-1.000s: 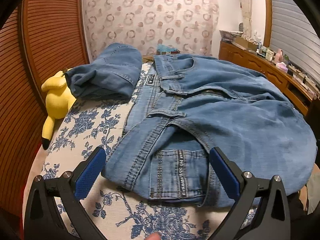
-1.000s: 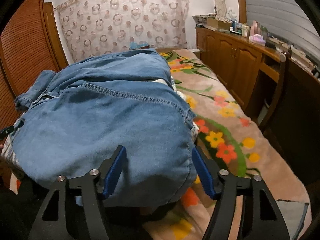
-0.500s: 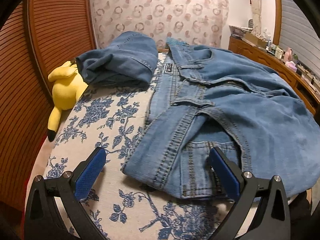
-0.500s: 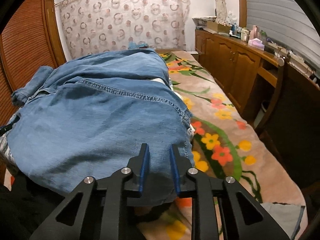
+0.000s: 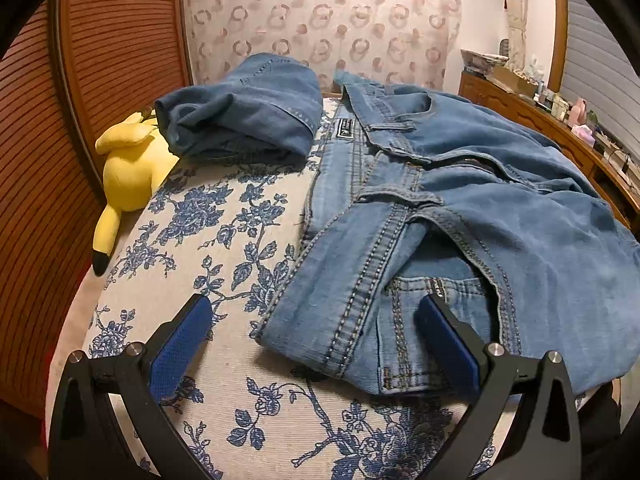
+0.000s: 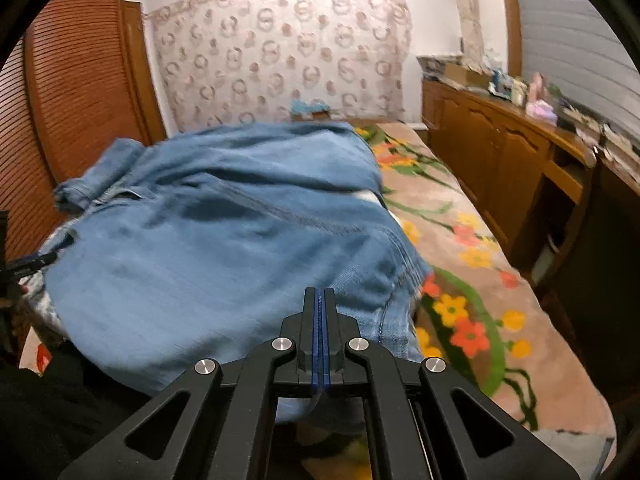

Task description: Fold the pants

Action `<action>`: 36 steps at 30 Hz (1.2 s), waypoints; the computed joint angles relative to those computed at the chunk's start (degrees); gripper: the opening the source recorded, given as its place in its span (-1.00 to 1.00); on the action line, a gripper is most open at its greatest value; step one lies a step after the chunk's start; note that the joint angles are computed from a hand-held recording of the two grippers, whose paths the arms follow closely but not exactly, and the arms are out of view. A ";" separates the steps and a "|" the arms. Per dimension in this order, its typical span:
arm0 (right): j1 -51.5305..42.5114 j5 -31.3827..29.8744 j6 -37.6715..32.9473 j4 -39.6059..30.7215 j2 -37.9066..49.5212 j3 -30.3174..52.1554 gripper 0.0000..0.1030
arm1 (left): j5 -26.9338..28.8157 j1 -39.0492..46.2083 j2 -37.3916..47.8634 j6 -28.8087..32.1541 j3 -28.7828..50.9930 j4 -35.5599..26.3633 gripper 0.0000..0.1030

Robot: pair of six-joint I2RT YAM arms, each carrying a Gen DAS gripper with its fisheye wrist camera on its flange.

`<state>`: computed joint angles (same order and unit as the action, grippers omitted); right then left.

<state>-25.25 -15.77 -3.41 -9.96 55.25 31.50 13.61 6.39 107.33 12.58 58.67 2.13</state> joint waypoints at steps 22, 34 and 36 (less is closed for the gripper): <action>-1.52 -2.25 -2.14 8.87 2.04 -2.42 -0.99 | 7.33 1.39 0.76 1.56 3.51 -5.54 -0.47; 5.74 3.38 -2.13 11.79 0.26 1.25 -0.99 | 15.09 4.60 -14.42 1.28 -0.18 -7.13 -0.70; 8.07 4.62 -2.26 12.74 0.63 2.92 -0.99 | 16.42 5.52 -16.46 1.52 0.40 -8.05 -0.74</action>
<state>-17.19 -11.15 -5.67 2.78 55.89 34.42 30.03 11.91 90.87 14.10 59.07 -5.92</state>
